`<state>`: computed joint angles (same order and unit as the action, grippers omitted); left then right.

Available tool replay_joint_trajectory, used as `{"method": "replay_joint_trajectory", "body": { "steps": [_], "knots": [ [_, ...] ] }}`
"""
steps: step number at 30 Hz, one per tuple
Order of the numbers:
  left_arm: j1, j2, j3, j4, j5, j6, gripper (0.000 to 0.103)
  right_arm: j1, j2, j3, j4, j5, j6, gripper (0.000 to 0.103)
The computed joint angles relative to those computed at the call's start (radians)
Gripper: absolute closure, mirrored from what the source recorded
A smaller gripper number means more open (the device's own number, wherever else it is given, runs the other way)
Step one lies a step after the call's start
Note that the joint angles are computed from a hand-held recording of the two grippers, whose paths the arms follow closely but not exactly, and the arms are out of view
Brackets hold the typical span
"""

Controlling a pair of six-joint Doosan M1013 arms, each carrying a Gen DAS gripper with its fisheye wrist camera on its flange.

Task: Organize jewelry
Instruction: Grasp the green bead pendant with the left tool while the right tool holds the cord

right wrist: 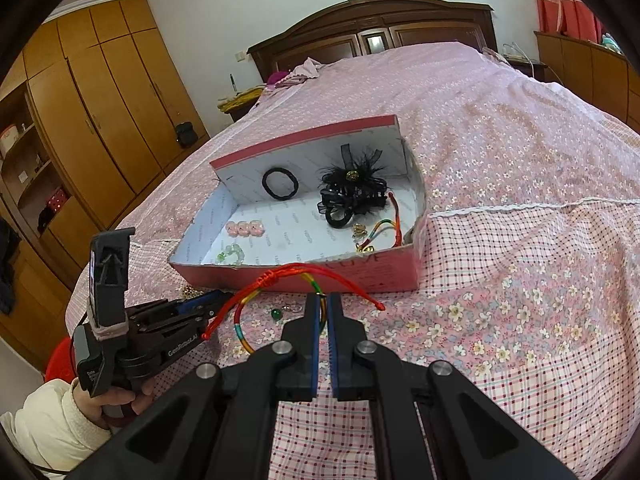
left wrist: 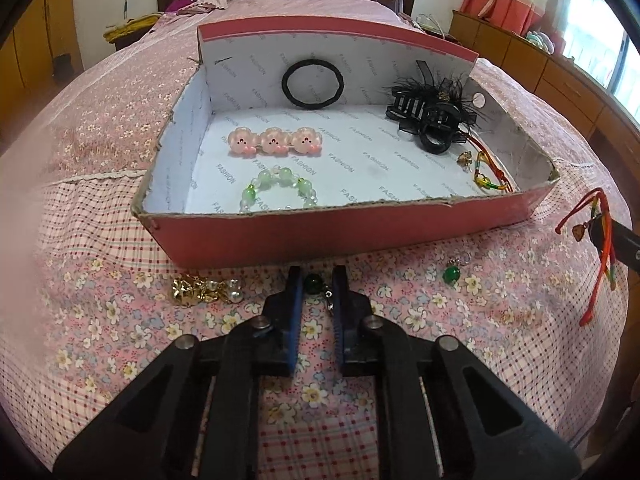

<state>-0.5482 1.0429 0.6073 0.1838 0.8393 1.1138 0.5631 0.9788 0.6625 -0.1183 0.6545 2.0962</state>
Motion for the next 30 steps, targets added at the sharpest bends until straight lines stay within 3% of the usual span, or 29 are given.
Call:
{"method": "replay_joint_trajectory", "body": {
  "steps": [21,30],
  "knots": [
    [-0.002,-0.166,0.247,0.003,-0.206,0.002,0.098,0.010,-0.009,-0.006,-0.046,-0.007,0.012,0.098],
    [0.004,-0.164,0.216,0.037,-0.233,-0.010,0.098,0.014,0.018,-0.075,-0.063,0.024,-0.005,0.098]
  ]
}}
